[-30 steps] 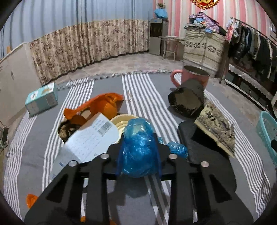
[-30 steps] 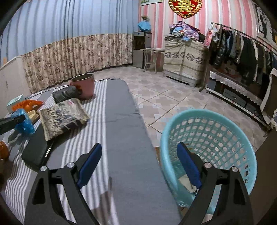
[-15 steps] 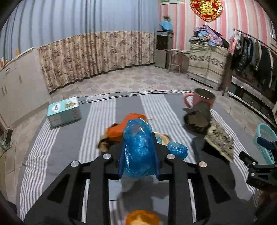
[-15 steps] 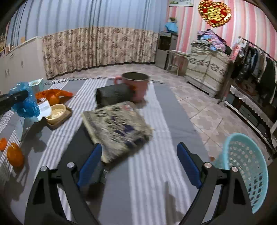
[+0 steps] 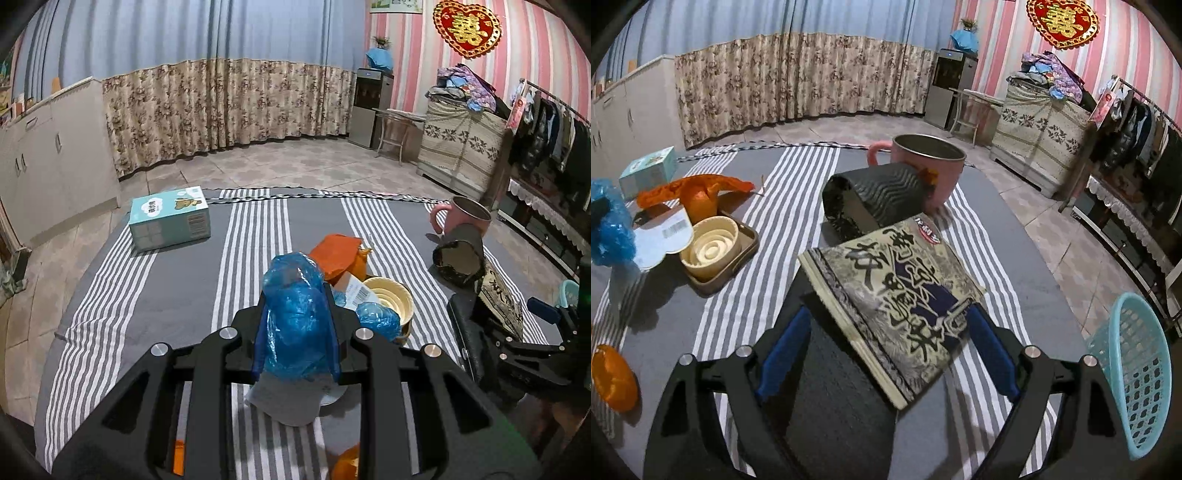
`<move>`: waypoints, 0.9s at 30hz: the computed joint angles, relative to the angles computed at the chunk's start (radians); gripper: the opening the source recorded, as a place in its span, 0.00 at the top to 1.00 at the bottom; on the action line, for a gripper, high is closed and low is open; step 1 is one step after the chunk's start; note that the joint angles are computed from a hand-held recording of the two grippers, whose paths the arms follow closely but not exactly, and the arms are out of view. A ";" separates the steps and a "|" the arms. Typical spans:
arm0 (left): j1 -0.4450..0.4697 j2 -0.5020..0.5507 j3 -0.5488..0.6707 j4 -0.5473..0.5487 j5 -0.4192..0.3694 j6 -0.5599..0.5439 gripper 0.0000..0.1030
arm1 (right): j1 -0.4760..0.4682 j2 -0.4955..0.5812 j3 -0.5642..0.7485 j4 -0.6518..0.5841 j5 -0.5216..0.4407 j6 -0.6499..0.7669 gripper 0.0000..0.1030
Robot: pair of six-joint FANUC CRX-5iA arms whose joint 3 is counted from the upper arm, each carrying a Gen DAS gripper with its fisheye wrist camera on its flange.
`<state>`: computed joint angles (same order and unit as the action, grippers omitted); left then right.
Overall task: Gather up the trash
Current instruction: 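Grasp the patterned snack packet with the right gripper, then drop the snack packet into the blue basket with the right gripper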
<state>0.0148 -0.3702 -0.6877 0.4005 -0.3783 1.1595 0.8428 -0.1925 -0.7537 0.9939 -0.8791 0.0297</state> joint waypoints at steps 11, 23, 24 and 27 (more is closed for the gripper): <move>-0.025 -0.018 0.025 -0.081 -0.011 0.084 0.76 | -0.058 -0.167 -0.067 -0.008 0.079 0.026 0.73; -0.150 -0.020 0.124 -0.294 -0.061 0.307 0.77 | -0.119 -0.370 -0.158 -0.030 0.126 0.097 0.85; -0.166 -0.020 0.135 -0.315 -0.065 0.332 0.77 | -0.116 -0.383 -0.164 -0.028 0.122 0.097 0.86; -0.211 -0.009 0.170 -0.368 -0.084 0.395 0.77 | -0.107 -0.434 -0.181 -0.030 0.104 0.105 0.86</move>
